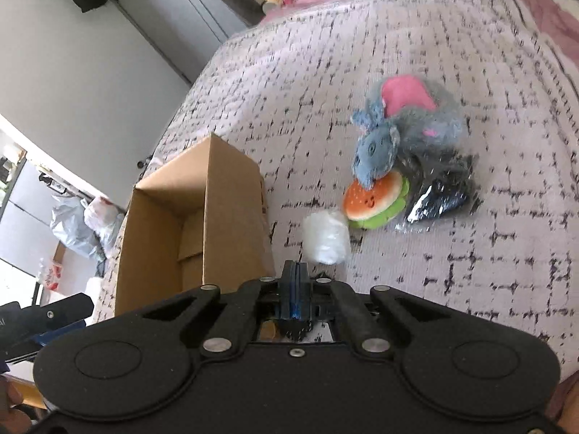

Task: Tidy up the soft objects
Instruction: 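Lower the black scrunchie into the cardboard box and open the right tool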

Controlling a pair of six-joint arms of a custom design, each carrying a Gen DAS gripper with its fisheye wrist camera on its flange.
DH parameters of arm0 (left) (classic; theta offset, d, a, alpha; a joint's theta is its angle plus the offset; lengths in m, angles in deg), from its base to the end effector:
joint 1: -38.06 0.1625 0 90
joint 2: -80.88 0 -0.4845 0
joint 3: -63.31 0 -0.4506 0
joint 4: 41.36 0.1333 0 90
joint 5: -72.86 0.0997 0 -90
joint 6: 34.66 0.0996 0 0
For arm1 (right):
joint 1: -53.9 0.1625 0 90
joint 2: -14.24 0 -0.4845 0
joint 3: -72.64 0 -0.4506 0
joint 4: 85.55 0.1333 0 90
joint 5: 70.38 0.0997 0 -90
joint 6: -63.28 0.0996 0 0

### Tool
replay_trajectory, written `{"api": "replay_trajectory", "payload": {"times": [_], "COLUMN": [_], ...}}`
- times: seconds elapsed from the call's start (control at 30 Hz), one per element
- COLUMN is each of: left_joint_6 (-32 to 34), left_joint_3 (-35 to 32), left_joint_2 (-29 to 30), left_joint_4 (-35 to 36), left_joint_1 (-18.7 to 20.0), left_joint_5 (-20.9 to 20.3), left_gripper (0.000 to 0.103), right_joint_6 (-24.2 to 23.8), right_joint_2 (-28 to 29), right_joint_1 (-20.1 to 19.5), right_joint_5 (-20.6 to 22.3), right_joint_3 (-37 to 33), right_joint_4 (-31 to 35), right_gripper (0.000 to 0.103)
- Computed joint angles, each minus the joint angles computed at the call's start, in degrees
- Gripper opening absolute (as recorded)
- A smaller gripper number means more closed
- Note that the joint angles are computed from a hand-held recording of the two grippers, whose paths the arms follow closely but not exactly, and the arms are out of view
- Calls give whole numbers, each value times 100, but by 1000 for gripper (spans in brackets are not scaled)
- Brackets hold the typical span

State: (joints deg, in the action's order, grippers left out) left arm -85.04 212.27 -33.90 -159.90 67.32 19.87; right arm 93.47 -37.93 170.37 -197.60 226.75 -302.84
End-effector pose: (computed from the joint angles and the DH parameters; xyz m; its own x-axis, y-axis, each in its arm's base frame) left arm -0.1333 -0.2962 0.2603 -0.8847 0.0880 -0.4577 0.2927 0.8691 -0.3988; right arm 0.2116 -0.2610 0.0753 -0.9185 0.3004 0.2572 0.0683 0.7612 -0.6450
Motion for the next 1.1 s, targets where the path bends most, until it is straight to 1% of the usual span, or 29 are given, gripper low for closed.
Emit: {"api": "replay_trajectory", "payload": {"times": [0.03,0.1,0.13,0.17,0.23,0.3,0.4,0.53,0.57,0.67,0.73,0.87,1.1], "left_joint_6": [-14,-50,-82,-107,-174,-201,-214,-189,-174,-166,-158,-172,-203], "left_joint_3": [6,13,19,24,32,42,44,55,58,68,67,69,73], "left_joint_2": [-29,-62,-91,-110,-146,-178,-175,-151,-145,-133,-120,-125,-123], "left_joint_4": [20,61,95,114,167,191,204,150,128,98,80,94,136], "left_joint_1": [-18,-44,-53,-60,-74,-76,-36,24,39,77,105,105,47], "left_joint_5": [2,3,1,-6,-18,-19,-22,-41,-43,-64,-75,-70,-36], "left_gripper": [58,58,58,58,58,58,58,58,58,58,58,58,58], "right_joint_6": [27,54,64,71,83,47,-18,-164,-206,-434,-570,-603,-425], "right_joint_2": [-7,104,188,266,364,459,542,719,784,973,1009,880,431], "right_joint_1": [-89,-193,-207,-227,-313,-384,-419,-541,-539,-506,-452,-321,25], "right_joint_5": [173,221,193,153,144,160,88,173,115,-20,-70,-154,-218], "right_joint_3": [11,-55,-92,-125,-175,-183,-251,-299,-332,-385,-402,-310,-108], "right_joint_4": [52,176,195,204,246,124,142,96,113,-76,-164,-356,-566], "right_gripper": [5,22,37,43,43,43,44,43,34,25,22,21,22]}}
